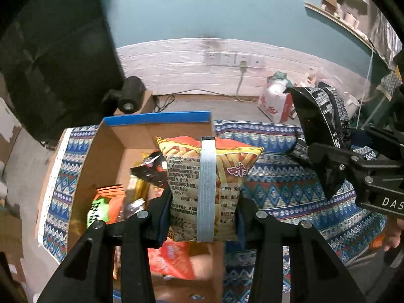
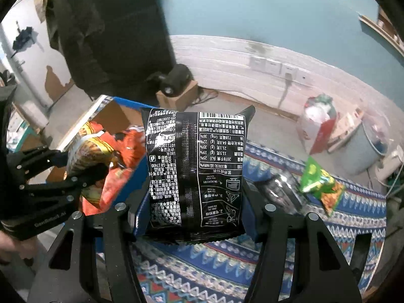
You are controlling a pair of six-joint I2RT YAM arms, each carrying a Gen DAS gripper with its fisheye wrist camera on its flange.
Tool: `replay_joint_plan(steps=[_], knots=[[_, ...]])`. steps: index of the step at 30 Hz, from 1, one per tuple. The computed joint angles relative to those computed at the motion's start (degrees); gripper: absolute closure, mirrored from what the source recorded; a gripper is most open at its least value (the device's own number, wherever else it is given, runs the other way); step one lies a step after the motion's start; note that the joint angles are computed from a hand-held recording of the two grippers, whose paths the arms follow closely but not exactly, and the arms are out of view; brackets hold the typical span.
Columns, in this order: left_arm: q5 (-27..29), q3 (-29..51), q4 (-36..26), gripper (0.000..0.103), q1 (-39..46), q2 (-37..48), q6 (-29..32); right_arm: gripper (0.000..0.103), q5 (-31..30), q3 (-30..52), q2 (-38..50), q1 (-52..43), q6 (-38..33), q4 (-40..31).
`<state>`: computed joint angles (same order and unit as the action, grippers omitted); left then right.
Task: Organize snacks
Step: 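Lift the black wrapper and cracker pack and carry them over the box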
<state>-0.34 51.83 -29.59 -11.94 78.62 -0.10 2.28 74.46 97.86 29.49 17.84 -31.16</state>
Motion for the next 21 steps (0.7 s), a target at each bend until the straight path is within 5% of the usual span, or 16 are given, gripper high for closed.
replay_joint_plan(steps=[21], knots=[[5.51,-1.76,-0.78,0.060,20.07,0.77,6.72,0.043,-2.15,21.95,18.79,7.82,1.26,-3.55]])
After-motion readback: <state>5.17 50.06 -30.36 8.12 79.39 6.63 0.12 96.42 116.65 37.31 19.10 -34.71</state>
